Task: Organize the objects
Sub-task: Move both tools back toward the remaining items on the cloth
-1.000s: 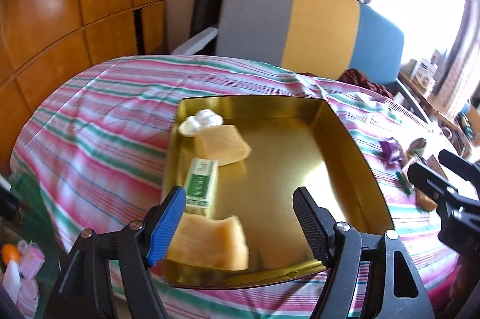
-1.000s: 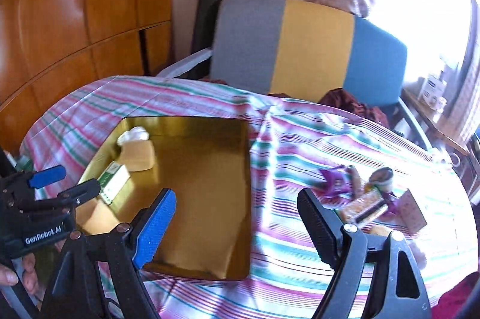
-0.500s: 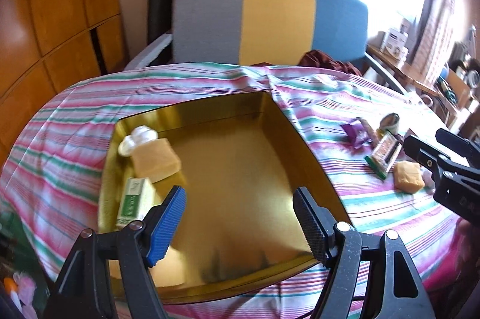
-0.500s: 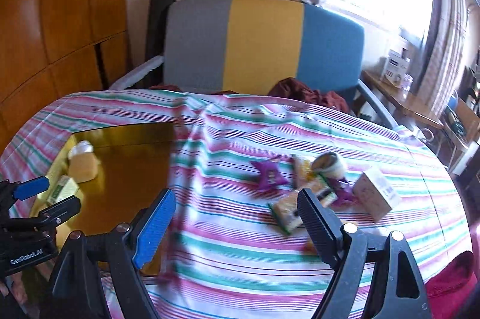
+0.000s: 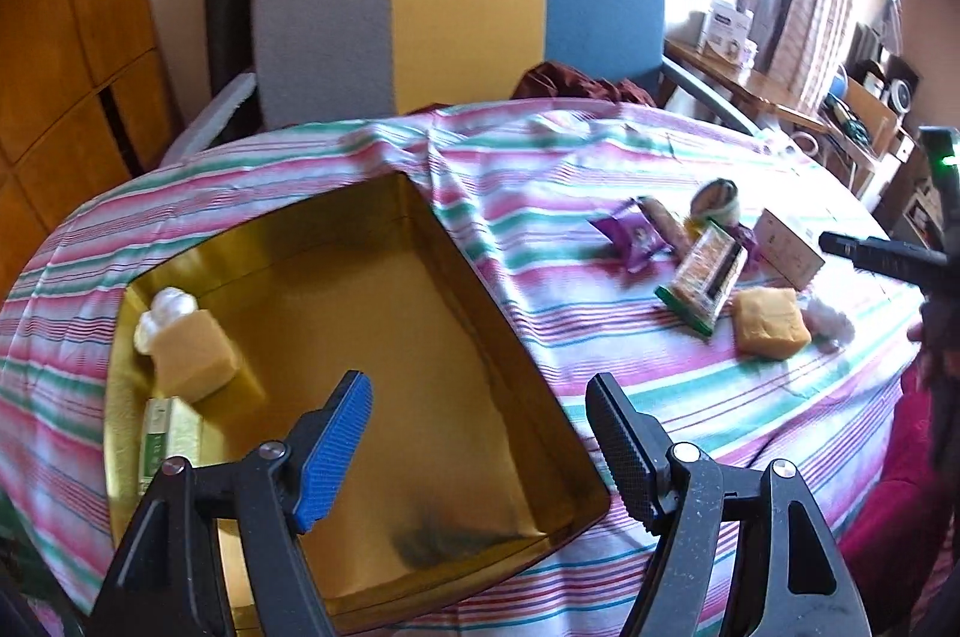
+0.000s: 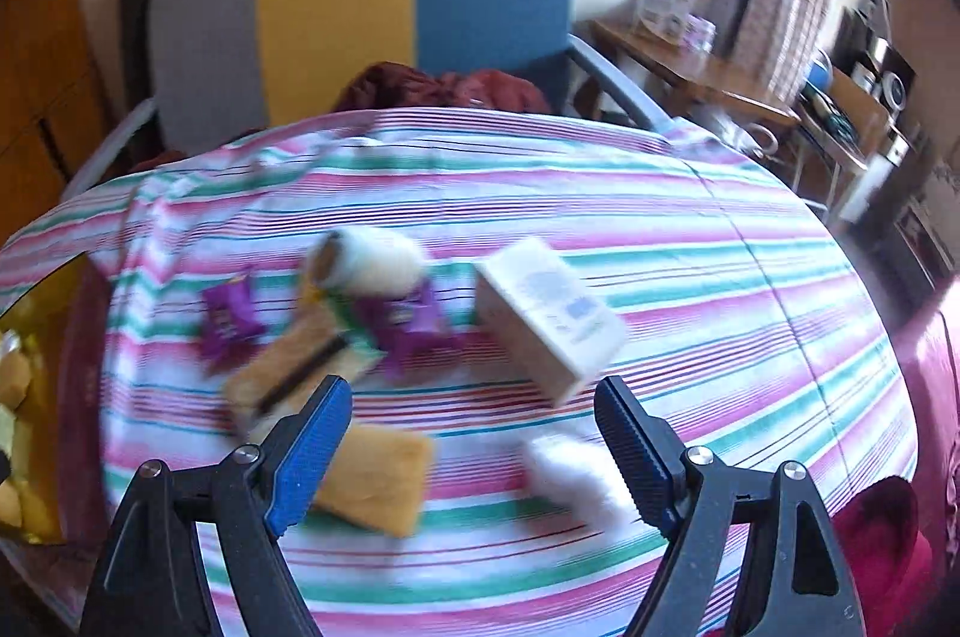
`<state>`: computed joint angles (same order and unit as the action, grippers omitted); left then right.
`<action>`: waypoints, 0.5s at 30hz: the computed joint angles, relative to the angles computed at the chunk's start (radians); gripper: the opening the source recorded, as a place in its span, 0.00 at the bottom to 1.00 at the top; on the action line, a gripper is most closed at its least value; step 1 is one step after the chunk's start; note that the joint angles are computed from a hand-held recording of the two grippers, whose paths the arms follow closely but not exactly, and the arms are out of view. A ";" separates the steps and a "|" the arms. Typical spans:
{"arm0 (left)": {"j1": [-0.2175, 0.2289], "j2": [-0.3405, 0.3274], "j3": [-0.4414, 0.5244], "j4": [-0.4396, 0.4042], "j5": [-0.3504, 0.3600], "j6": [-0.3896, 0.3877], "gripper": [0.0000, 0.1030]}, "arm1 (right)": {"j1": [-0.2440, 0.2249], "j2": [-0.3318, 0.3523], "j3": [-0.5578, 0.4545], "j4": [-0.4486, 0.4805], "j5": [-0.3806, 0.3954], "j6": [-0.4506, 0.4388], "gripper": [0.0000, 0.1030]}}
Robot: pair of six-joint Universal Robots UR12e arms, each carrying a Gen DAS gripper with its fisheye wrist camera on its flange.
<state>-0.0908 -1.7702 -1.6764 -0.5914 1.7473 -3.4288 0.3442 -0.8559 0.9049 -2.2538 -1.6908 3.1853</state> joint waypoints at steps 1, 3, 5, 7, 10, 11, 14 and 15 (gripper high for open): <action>-0.001 -0.005 0.006 -0.006 -0.008 0.002 0.72 | -0.006 0.009 -0.013 0.014 -0.007 -0.006 0.82; -0.004 -0.016 0.019 -0.015 -0.021 0.009 0.72 | -0.019 0.028 -0.041 0.041 0.011 -0.032 0.82; -0.007 -0.028 0.035 -0.024 -0.031 0.017 0.72 | -0.029 0.051 -0.081 0.083 0.036 -0.063 0.82; -0.010 -0.042 0.054 -0.031 -0.045 0.026 0.72 | -0.031 0.080 -0.129 0.127 0.041 -0.091 0.82; -0.016 -0.066 0.090 -0.052 -0.061 0.052 0.73 | -0.032 0.109 -0.175 0.162 0.045 -0.119 0.82; -0.020 -0.075 0.104 -0.056 -0.064 0.066 0.72 | -0.030 0.126 -0.203 0.182 0.045 -0.133 0.82; -0.027 -0.100 0.142 -0.067 -0.072 0.098 0.74 | -0.028 0.167 -0.267 0.221 0.026 -0.183 0.82; -0.028 -0.107 0.153 -0.068 -0.079 0.105 0.74 | -0.029 0.172 -0.273 0.221 0.028 -0.186 0.82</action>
